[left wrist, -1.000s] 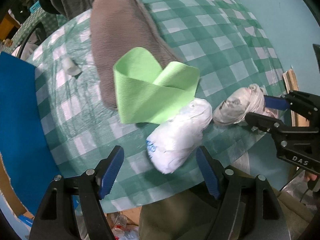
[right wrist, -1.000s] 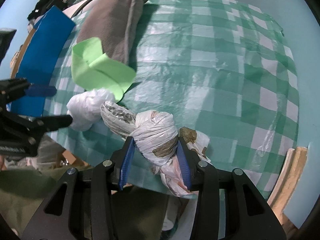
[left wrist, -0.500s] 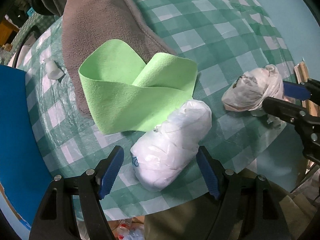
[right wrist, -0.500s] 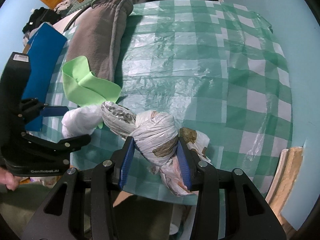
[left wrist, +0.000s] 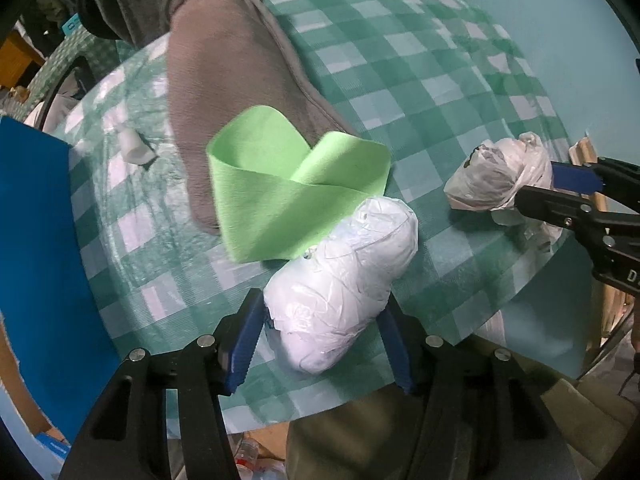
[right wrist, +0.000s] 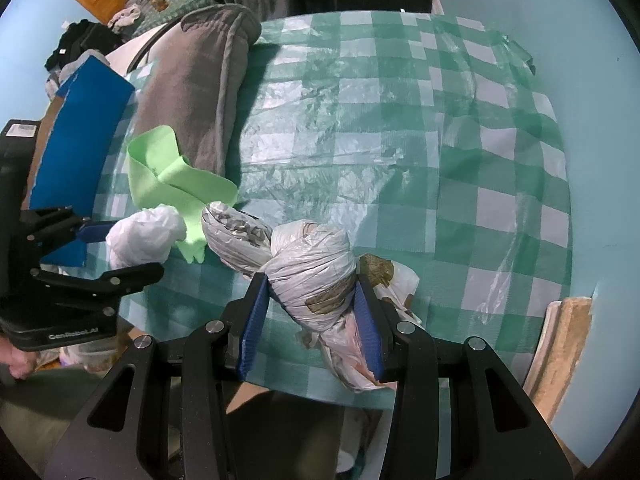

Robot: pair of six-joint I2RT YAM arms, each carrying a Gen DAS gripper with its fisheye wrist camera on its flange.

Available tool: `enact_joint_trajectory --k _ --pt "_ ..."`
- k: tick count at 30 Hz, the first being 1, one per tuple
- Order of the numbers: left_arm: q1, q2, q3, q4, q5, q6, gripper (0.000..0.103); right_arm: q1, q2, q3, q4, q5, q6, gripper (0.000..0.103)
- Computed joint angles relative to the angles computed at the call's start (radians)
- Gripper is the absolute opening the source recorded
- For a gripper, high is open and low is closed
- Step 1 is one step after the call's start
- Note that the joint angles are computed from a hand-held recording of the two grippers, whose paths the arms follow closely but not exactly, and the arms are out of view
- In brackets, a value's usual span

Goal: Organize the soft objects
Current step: 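Grasp the white plastic bag bundle with the right tool while the left tool grasps the white cloth, then lift the white cloth with the left tool and carry it over the box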

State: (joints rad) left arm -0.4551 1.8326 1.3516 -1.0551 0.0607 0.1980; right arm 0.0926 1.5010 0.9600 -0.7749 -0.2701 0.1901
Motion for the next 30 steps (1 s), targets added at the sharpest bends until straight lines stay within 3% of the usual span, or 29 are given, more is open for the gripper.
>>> enact_joint_trajectory --k 15,30 --pt "0.205 -0.065 0.111 -0.128 0.035 0.112 0.058 0.022 0.009 0.144 -0.095 0.016 0.033 0.042" --pt "0.304 -0.024 0.281 -0.200 0.046 0.153 0.058 0.100 0.089 0.382 -0.189 0.042 0.060 0.042"
